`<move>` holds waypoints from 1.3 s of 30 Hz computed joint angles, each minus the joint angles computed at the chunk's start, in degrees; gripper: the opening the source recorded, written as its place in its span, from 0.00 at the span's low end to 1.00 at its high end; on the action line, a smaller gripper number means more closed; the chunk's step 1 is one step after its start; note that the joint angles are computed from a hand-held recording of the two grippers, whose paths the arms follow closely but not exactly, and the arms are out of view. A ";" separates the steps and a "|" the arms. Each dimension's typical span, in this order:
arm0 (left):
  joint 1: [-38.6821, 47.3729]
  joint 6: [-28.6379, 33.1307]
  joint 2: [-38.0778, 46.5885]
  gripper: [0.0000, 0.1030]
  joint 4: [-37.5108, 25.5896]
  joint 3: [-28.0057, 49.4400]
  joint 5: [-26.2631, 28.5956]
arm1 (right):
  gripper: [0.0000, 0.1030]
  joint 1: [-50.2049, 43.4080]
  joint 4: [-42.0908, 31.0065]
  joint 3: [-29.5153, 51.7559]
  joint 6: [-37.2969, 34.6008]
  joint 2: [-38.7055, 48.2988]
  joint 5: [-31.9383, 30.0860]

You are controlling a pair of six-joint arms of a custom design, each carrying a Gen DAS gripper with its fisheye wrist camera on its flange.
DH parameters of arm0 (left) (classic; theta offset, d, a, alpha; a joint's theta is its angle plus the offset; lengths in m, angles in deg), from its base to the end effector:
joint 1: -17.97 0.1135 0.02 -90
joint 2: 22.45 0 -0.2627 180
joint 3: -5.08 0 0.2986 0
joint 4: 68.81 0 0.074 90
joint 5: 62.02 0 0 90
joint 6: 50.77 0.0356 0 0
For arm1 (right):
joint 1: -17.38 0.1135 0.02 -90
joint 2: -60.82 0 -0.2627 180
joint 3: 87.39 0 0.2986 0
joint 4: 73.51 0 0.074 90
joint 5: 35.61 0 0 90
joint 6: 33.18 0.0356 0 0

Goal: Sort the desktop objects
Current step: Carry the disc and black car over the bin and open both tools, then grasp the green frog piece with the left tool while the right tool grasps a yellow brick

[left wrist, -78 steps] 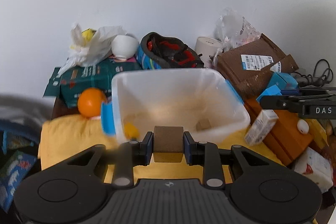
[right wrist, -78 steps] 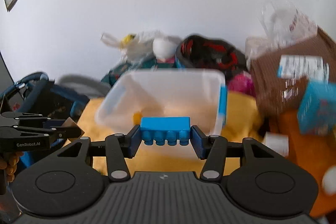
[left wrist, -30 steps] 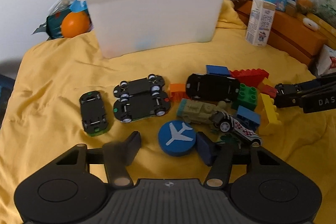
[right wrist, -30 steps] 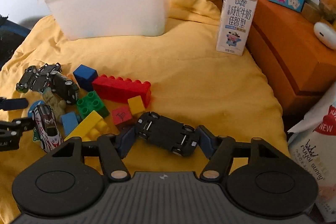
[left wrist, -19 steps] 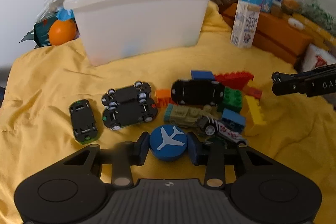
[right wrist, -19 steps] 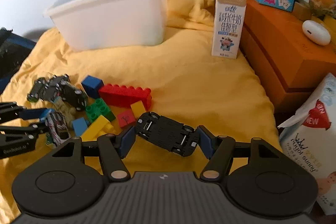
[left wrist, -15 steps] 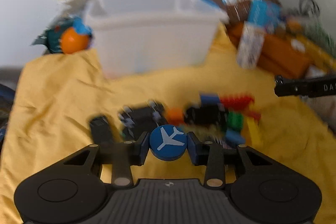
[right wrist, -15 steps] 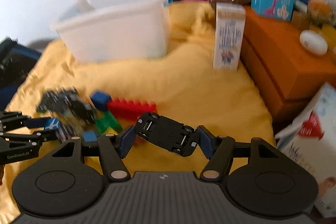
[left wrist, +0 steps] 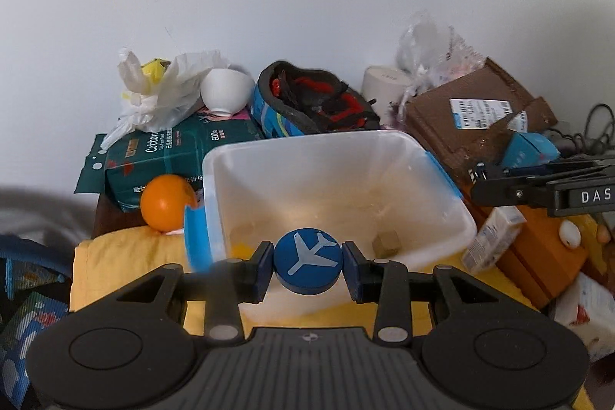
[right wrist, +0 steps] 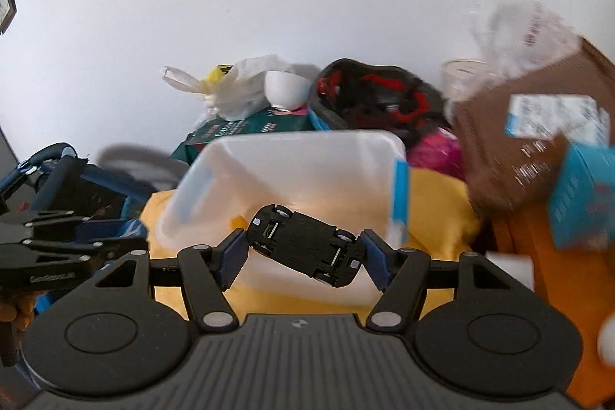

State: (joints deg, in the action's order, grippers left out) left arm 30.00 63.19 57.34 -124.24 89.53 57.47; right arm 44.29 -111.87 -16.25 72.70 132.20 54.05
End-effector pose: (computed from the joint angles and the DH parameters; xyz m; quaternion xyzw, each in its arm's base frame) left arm 0.3337 0.0532 0.3150 0.1796 0.8971 -0.1277 0.3828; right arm 0.2856 0.1452 0.2928 -0.0879 0.8968 0.1607 0.4028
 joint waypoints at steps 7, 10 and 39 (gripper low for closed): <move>-3.54 -3.90 7.73 0.41 -2.41 8.90 -3.81 | 0.65 -2.98 -4.45 10.84 -3.10 10.56 -1.57; -4.53 -5.59 7.92 0.61 -0.70 8.22 -5.61 | 0.66 -2.77 -5.04 12.56 -2.94 13.07 -0.64; 9.91 22.68 -46.54 0.59 -2.54 -55.64 6.97 | 0.63 21.63 4.71 -35.18 18.91 -16.33 10.42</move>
State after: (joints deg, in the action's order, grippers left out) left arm 39.92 85.87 10.80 -126.77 33.89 64.43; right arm 65.92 -107.16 -51.43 91.60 115.87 64.47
